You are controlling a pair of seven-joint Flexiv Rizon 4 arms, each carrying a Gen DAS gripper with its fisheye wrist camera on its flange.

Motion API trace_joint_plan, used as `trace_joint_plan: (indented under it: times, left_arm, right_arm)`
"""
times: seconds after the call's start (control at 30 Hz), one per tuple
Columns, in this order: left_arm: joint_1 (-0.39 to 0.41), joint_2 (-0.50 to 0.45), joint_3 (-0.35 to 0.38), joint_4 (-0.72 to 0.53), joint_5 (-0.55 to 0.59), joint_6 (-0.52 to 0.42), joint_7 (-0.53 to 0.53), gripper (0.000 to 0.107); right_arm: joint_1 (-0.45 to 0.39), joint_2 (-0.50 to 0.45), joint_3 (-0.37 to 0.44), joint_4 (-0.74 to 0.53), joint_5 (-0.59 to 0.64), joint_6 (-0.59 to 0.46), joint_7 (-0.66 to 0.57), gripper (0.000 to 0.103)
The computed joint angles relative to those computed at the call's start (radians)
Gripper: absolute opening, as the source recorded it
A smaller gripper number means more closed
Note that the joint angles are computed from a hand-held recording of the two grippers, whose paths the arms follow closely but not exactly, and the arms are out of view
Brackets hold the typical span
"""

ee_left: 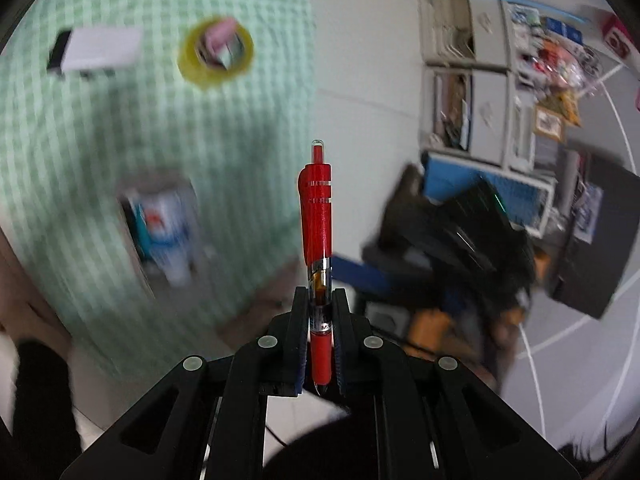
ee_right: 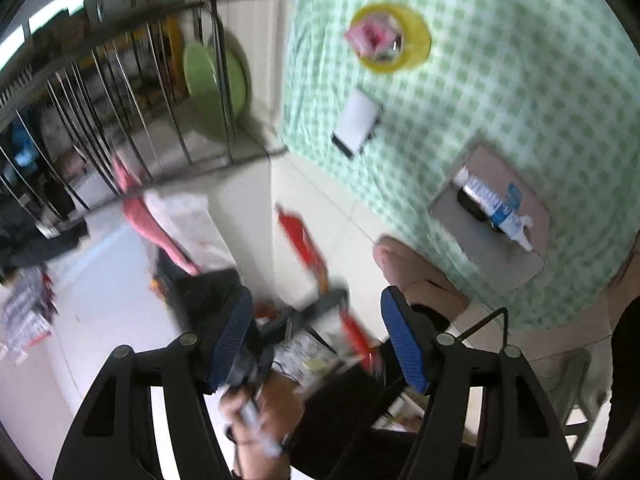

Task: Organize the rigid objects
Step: 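Lower the red pen into the cardboard box and release it, then grasp the yellow tape roll by its rim with the left gripper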

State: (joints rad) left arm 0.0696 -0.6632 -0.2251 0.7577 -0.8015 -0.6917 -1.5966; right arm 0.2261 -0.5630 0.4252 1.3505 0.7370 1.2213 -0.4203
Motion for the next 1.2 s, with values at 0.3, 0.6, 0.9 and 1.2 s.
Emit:
trace_joint_plan:
  times: [0.3,0.6,0.9,1.2]
  left_arm:
    - [-0.016,-0.062,0.075,-0.075,0.141,-0.001,-0.211,0.027]
    - [0.03,-0.09,0.067,-0.139,0.134,0.23,-0.441,0.049]
    - [0.084,-0.044,0.056,-0.048,0.129,0.173,-0.44,0.049]
    - [0.006,-0.144,0.057,-0.334,0.274,0.078,-0.298,0.049]
  right_arm:
    - [0.05,-0.081,-0.007,-0.05,-0.015,-0.158,-0.014,0.015]
    - [0.104,-0.11,-0.126,-0.112,-0.314,-0.648,0.142,0.015]
    - [0.185,-0.206,-0.19,-0.329,-0.45,-0.8,0.039,0.079]
    - [0.205,0.03,-0.291,0.089,-0.388,-0.098,0.496,0.089]
